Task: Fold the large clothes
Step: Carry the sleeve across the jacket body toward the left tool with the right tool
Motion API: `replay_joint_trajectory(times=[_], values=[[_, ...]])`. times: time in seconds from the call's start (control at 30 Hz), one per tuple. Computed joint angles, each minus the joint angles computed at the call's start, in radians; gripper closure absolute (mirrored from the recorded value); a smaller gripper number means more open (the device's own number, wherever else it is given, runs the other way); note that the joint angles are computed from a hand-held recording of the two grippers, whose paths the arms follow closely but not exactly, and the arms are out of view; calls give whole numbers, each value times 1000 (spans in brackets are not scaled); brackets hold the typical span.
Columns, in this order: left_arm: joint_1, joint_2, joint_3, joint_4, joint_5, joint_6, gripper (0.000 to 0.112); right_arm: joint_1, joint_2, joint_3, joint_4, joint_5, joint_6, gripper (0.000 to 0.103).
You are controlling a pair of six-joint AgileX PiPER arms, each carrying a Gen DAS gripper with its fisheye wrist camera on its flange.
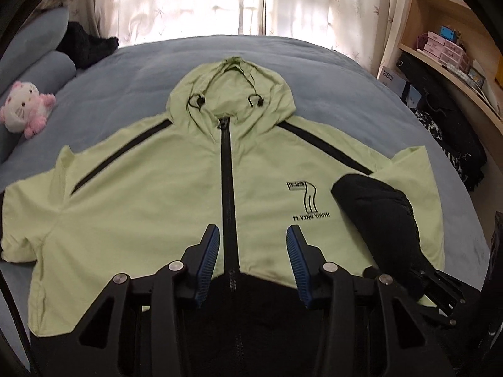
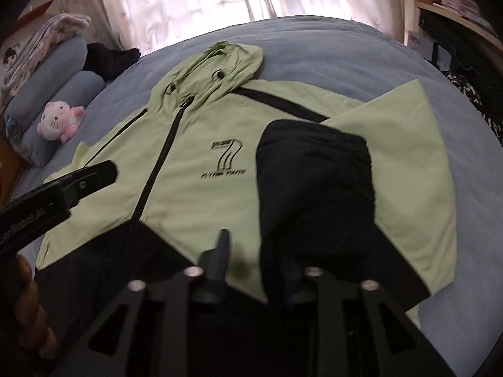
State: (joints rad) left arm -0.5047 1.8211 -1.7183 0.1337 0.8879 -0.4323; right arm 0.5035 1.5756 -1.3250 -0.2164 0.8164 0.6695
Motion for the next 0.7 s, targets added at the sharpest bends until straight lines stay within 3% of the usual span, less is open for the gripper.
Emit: replay_joint_trajectory(times=[0.03,0.1,0.3,0.43,0.7], values=[[1,-2,13,-12,-10,5,65,12,-23,20,-4,-7,2,53],[6,-7,34,-41,-27,17,59,47,-60,46,-38,-8,37,50],[-11,-6,41,-132,-48,91,56,104,-176,101,-122,23,140,49],[-70,25,-10,-147,-14,154,49,90,-260,174,-160,16,258,49],[-189,105,-132,-131,50,213,40,66,-372,263,-280,126,409,49]])
